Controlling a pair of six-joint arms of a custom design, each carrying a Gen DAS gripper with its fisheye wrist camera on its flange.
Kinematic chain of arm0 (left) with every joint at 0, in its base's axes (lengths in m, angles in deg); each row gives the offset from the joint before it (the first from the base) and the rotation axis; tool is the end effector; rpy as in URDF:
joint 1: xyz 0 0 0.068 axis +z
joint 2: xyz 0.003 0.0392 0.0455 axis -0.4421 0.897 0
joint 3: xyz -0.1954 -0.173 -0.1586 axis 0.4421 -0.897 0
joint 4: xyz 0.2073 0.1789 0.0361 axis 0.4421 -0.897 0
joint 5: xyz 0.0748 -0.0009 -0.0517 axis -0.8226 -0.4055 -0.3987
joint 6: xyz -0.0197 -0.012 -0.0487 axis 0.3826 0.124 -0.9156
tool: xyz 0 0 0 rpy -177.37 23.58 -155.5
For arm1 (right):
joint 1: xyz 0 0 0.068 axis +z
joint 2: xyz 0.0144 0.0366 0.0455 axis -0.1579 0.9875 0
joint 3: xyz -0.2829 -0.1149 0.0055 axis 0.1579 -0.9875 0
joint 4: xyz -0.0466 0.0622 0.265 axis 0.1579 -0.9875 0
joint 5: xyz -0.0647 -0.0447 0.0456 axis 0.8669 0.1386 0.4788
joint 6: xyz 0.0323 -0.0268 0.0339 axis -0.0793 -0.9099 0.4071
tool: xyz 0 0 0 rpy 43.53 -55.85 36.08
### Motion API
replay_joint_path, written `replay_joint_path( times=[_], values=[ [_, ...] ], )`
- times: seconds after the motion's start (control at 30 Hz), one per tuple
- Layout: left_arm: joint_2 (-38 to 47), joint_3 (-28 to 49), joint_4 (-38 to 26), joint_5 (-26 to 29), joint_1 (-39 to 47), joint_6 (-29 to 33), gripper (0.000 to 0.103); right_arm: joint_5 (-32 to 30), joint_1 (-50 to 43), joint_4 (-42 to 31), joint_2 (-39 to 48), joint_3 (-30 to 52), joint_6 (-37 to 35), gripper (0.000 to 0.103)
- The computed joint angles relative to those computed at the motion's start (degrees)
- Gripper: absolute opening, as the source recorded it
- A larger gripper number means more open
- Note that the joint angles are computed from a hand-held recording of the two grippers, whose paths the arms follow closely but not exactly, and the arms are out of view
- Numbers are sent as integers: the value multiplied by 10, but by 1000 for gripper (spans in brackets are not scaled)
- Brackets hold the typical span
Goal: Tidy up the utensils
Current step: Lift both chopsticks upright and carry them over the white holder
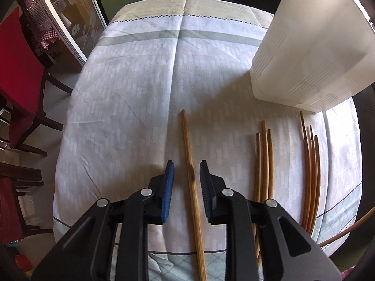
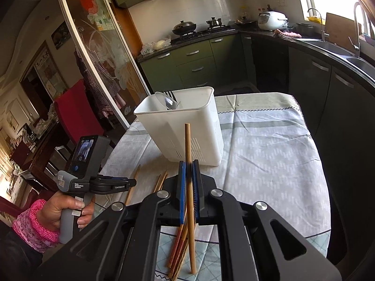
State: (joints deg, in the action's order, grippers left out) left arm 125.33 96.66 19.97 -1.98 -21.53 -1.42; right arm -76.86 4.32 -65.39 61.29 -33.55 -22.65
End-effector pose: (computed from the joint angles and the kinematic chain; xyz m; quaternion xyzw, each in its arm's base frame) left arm 0.3131 0.0249 0.2092 -0.0377 0.9909 -0.0061 0.1291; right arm 0.2218 0.0619 0.3187 -0.0730 0.9034 0.1973 0.3735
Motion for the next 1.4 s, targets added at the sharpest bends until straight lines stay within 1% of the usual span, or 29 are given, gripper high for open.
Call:
replay_joint_path(
  times=[0.07,0.1,0.13,0.17,0.27,0.33,0.43,0.57,0.73,0.93,1.1,1.4],
  values=[
    [8,2,-2,-2,-5,2,21,-2,0,-1,-1,0,0,6],
    [6,-1,3,-5,-7,3,18,-3,-1,-1,-1,0,1,6],
    [7,-2,6,-4,-12,3,10,-5,-3,-1,-1,0,0,7],
    [7,-3,6,-3,-15,5,7,-7,-5,-1,-1,0,-1,6],
    [7,-3,8,1,-16,4,6,-15,-10,-4,-4,0,-2,6],
    [-10,-9,14,2,-16,5,6,-19,-14,-6,-7,1,-2,6],
    [-60,-17,23,-1,-21,5,6,-20,-17,-10,-14,3,-5,6],
    [-129,-19,11,20,-7,20,6,-19,-15,-13,-24,6,-6,6],
    [-218,-39,18,34,4,40,6,-13,-2,-18,-29,11,-6,6],
    [-285,-52,3,57,13,56,6,2,14,-26,-39,19,-6,6],
    [-320,-56,1,71,23,70,6,15,27,-32,-42,32,-9,6],
    [-329,-58,7,86,37,78,6,27,41,-32,-39,38,-10,6]
  ],
)
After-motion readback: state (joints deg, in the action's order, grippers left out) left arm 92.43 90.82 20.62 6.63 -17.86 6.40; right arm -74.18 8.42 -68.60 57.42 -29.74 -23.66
